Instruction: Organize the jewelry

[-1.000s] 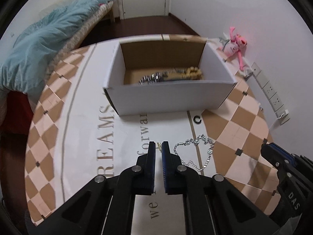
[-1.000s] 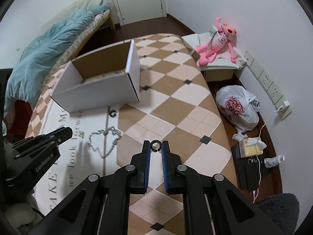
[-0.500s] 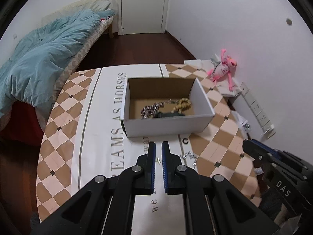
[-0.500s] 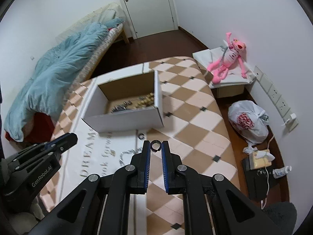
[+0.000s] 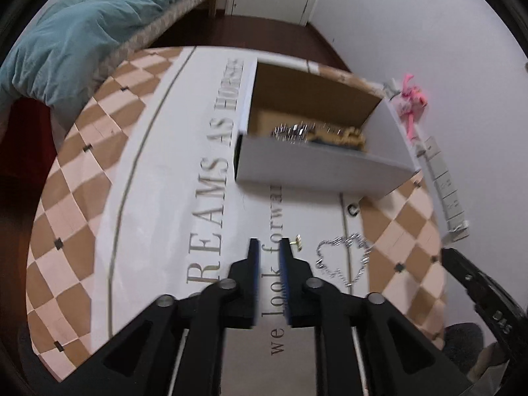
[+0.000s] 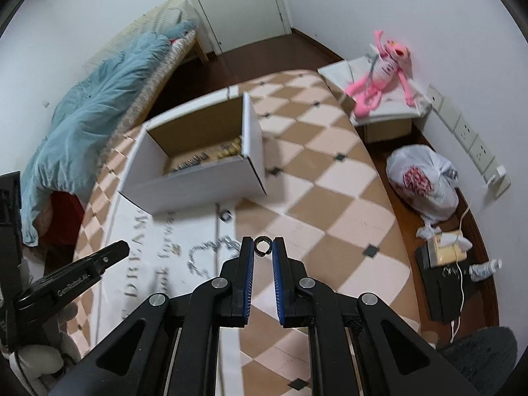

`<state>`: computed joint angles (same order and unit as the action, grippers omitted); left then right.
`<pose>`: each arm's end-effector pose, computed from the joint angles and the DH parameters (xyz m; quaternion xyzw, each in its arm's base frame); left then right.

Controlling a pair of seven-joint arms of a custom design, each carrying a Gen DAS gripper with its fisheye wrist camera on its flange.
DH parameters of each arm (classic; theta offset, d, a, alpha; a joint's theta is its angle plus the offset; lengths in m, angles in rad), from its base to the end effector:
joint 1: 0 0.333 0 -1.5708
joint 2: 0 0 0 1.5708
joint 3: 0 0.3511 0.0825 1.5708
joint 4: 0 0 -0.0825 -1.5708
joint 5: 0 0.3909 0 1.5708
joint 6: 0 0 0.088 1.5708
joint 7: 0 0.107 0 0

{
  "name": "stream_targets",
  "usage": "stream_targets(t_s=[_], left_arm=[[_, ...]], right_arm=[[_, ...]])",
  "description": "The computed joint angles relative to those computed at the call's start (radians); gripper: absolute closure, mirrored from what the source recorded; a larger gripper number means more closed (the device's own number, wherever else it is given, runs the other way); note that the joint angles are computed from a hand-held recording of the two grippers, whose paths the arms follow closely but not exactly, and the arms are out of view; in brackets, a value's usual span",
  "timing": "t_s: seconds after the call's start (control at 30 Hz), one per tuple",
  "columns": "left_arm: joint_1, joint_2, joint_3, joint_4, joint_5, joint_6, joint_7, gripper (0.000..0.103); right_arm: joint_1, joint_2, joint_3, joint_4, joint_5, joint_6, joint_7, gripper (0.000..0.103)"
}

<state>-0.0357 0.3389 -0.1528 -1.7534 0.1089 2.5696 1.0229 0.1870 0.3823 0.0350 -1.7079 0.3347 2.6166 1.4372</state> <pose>0.6909 -0.1208 0.4613 -0.7824 0.5750 -0.2117 0.1113 0.7018 0.1473 0.4562 -0.7122 0.6418 -0.0814 0.2726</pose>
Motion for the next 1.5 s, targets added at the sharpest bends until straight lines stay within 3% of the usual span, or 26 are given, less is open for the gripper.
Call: stream_targets(t_s=[0.03,0.1,0.27,0.37,0.4,0.43,0.53,0.8,0.97,1.2,1.3,1.5], left_arm=[[-0.007,0.012,0.002,0.007,0.012,0.0,-0.004,0.051],[-0.025,0.028,0.013,0.019,0.046,0.001,-0.02,0.033],[-0.059,0.086,0.03,0.084,0.127,-0.049,-0.053,0.034],[-0.069,0.118,0.03,0.121,0.155,-0.072,-0.046,0.037],[-0.076,0.122,0.034,0.124,0.173,-0.071,-0.044,0.047],[-0.085,0.12,0.041,0.116,0.199,-0.051,-0.048,0.07],[-0.083,0.124,0.031,0.121,0.213,-0.048,-0.022,0.099],[-0.012,0.023,-0.011,0.03,0.075,0.025,0.042,0.101],[0.032,-0.022,-0.035,0.048,-0.042,0.053,0.114,0.101],[0.05,0.07,-0.043,0.257,-0.111,-0.031,0.224,0.101],[0.054,0.08,-0.044,0.265,-0.135,-0.059,0.241,0.098],[-0.002,0.057,0.0,0.159,-0.041,-0.079,0.165,0.095]], right_arm=[[-0.001,0.001,-0.003,-0.003,-0.001,-0.001,0.003,0.091],[-0.001,0.002,-0.009,-0.01,-0.006,0.0,0.013,0.091],[-0.001,0.006,-0.02,-0.012,-0.026,0.002,0.035,0.091],[0.0,0.006,-0.024,-0.014,-0.037,0.003,0.048,0.091],[0.001,0.008,-0.025,-0.013,-0.042,0.004,0.051,0.091],[0.001,0.008,-0.027,-0.014,-0.047,0.005,0.054,0.091],[0.001,0.012,-0.029,-0.009,-0.057,0.003,0.064,0.091],[-0.024,-0.006,0.0,0.01,-0.007,0.001,0.019,0.091],[-0.043,0.007,0.036,0.095,0.07,-0.034,-0.052,0.091],[-0.013,0.172,0.036,0.411,0.055,-0.188,-0.067,0.091],[0.004,0.218,0.023,0.483,0.021,-0.21,-0.048,0.091],[-0.001,0.14,0.018,0.301,0.03,-0.136,-0.039,0.091]])
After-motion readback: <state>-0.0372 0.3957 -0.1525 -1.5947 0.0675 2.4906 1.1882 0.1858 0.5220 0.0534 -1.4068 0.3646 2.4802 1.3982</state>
